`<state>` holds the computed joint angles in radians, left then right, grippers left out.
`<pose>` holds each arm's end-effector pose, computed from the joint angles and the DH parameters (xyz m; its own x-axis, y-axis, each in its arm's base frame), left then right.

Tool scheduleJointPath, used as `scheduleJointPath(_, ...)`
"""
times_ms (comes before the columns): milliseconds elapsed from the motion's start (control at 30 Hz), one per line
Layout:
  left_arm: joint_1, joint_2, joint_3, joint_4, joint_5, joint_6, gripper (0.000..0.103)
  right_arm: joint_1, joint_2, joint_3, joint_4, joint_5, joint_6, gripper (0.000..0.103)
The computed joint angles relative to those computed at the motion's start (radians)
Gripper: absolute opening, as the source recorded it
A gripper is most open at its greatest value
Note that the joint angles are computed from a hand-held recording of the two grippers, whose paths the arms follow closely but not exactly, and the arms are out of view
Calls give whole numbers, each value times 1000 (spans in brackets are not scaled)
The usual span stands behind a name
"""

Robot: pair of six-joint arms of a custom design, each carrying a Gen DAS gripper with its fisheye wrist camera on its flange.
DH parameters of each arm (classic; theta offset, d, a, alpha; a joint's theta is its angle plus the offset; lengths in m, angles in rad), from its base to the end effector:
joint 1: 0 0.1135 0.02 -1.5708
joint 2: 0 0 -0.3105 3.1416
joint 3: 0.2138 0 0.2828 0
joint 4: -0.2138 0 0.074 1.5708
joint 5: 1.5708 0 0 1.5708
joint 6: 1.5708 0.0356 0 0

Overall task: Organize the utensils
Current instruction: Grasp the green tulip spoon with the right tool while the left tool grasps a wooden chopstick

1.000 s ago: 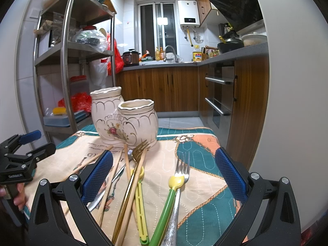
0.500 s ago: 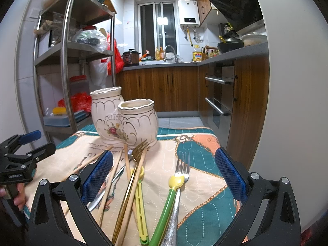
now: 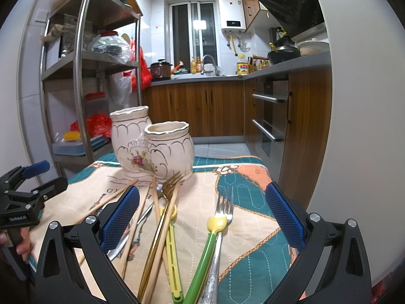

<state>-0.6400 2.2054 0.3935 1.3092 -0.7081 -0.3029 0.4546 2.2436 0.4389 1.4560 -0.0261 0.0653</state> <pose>0.2423 -0.1516 0.0322 -0.3678 -0.0086 -0.9299 -0.1186 0.9922 0.0377 0.2788 0.1373 0.0361 -0.3364 -0.0918 -0.9372 -0.4400 0.8953 0.0702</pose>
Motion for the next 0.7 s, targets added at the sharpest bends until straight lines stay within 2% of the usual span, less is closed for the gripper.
scheduleJointPath(233,3,0,3,-9,11,-3,98,-4,-9,-6,-4,-2,0,99)
scheduleJointPath(400,29,-24,5,-51,80,-11,98,-1,-10,11,-36,6,15,99)
scheduleJointPath(500,51,-59,29,-160,142,-9,97,2,-59,31,-157,15,31,99)
scheduleJointPath(567,71,-105,60,-295,193,4,97,-5,-90,48,-245,-1,34,99)
scheduleJointPath(700,90,-186,79,-422,243,68,97,-8,-174,95,-468,-1,-33,99)
